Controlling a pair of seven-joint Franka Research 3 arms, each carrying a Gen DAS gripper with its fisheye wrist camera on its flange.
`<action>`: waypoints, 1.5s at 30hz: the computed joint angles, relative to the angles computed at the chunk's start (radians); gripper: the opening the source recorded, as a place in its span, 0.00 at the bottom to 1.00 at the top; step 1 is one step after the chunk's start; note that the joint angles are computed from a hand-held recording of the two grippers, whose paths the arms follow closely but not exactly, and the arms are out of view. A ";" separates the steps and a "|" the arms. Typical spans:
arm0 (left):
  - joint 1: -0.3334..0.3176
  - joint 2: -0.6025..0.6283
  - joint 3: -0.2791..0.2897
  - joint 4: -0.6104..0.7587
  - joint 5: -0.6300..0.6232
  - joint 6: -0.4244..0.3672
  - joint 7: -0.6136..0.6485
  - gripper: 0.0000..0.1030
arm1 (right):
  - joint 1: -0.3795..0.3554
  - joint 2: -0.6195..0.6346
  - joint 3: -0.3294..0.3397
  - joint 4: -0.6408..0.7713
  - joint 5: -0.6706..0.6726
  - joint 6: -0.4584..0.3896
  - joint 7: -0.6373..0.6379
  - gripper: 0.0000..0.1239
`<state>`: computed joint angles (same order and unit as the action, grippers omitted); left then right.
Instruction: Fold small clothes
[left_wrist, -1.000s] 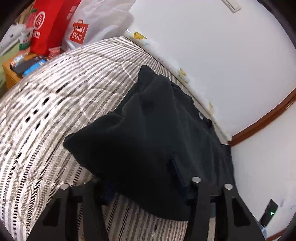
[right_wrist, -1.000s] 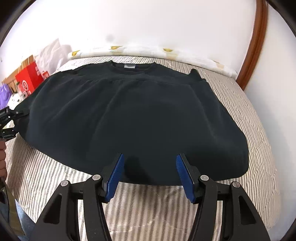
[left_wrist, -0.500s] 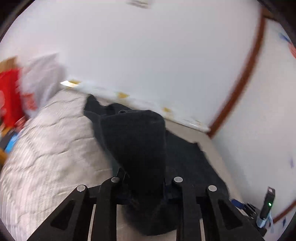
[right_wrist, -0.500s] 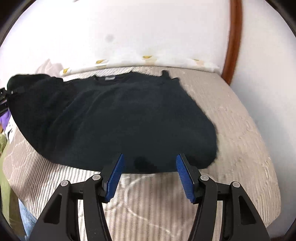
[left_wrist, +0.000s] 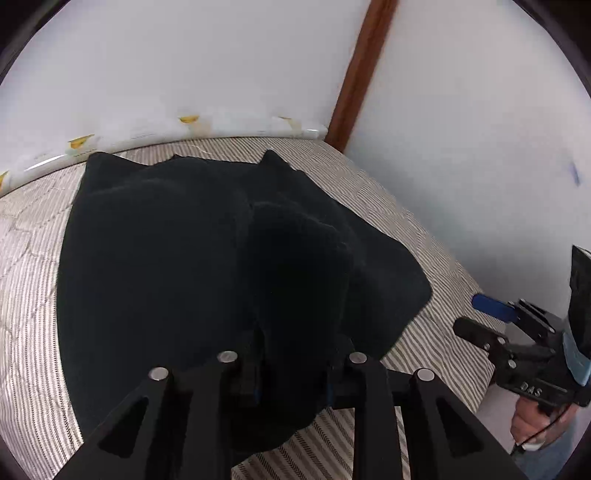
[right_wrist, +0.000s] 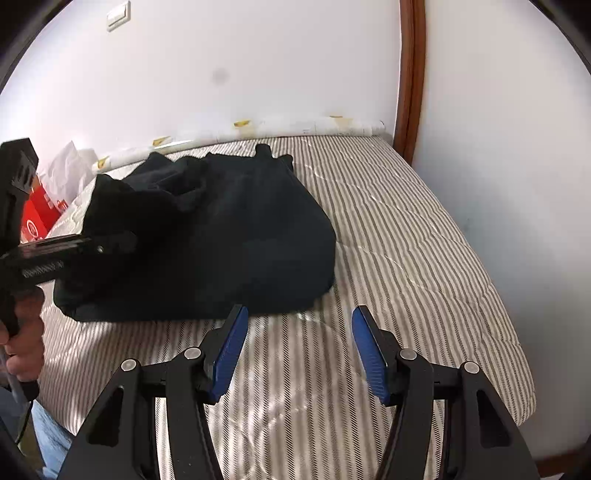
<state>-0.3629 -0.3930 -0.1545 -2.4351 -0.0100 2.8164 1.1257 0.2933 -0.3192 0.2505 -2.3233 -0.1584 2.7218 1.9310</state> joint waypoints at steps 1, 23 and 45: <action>-0.030 -0.011 0.030 -0.007 -0.033 0.000 0.034 0.32 | 0.004 0.000 -0.005 -0.002 0.007 0.004 -0.006 0.47; 0.028 -0.485 0.046 -0.397 0.071 -0.158 -0.114 0.69 | 0.216 0.294 -0.036 0.272 0.345 0.089 -0.112 0.62; 0.037 -0.183 -0.018 -0.207 0.116 -0.035 -0.193 0.74 | 0.231 0.337 -0.213 0.370 -0.321 0.195 0.342 0.15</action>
<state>-0.3261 -0.5759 -0.1724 -2.6424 0.1065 2.7816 0.9327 0.5247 0.0181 0.0372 -1.9532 -0.4795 2.9165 2.2734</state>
